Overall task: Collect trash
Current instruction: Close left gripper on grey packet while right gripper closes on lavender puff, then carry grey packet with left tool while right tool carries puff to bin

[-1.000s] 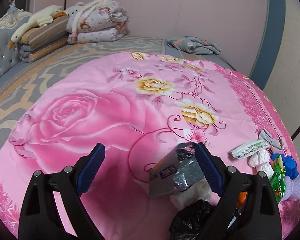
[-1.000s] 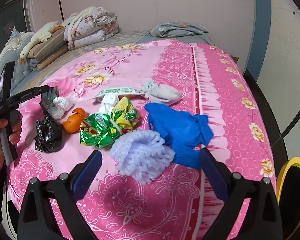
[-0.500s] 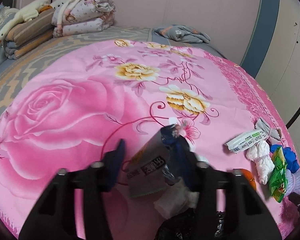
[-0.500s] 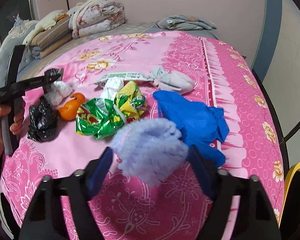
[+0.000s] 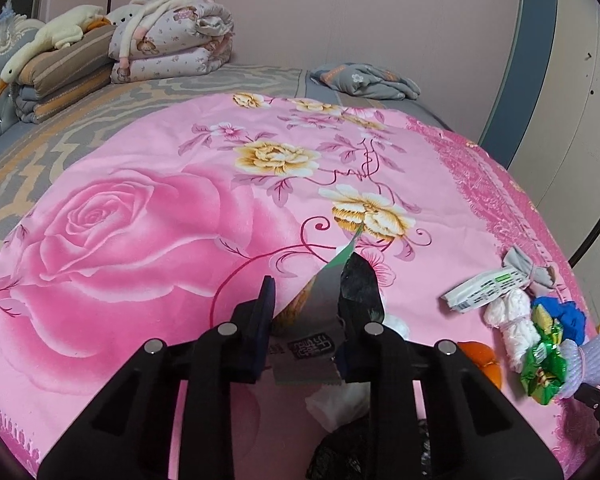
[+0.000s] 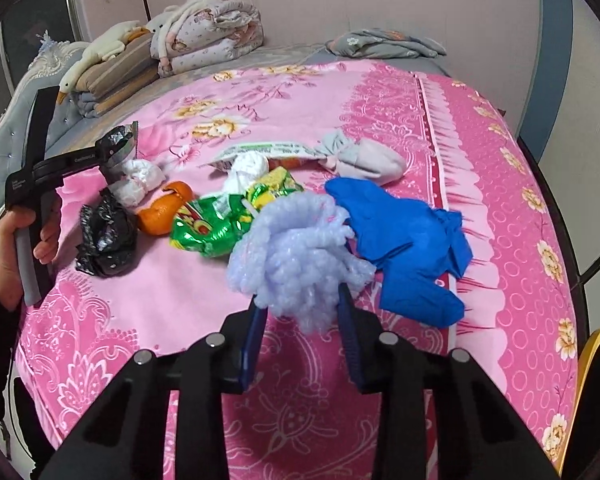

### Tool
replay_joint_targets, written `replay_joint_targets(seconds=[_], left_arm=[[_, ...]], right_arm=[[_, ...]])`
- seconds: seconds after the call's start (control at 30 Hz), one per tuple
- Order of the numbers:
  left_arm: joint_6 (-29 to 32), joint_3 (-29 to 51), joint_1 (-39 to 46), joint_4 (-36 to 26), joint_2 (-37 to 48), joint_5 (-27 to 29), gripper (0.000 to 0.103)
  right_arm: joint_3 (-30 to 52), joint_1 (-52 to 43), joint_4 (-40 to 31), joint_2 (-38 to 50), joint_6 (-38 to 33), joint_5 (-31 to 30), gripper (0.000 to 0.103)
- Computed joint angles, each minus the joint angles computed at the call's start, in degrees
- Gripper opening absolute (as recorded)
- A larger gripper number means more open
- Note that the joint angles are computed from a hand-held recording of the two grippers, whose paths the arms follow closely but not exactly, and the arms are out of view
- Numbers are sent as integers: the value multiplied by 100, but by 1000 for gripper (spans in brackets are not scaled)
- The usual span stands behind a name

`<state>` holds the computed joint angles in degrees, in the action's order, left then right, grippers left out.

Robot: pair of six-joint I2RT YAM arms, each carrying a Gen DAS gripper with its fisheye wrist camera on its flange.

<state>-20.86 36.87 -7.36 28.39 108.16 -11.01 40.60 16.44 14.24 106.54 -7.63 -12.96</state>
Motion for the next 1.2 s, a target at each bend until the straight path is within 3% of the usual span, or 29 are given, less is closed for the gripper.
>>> replay_joint_targets(seconds=[0.3, 0.5, 0.67, 0.9, 1.2], left_arm=[[-66, -445, -363, -488, -1233, -390, 24], [-241, -369, -1048, -1350, -2307, -858, 24], [-421, 17, -1885, -1977, -2723, -1387, 24], [-687, 1145, -3185, -2681, -2473, -2065, 24], [-628, 2911, -4274, -3060, -1320, -2212, 24]], right_arm=[[-575, -249, -225, -1139, 16, -423, 33], [-822, -676, -789, -2266, -39, -949, 33], [-902, -1201, -1294, -3199, -107, -1410, 33], [-749, -2383, -1922, -4180, -221, -2154, 33], [-321, -4168, -2384, -4467, -443, -3161, 33]])
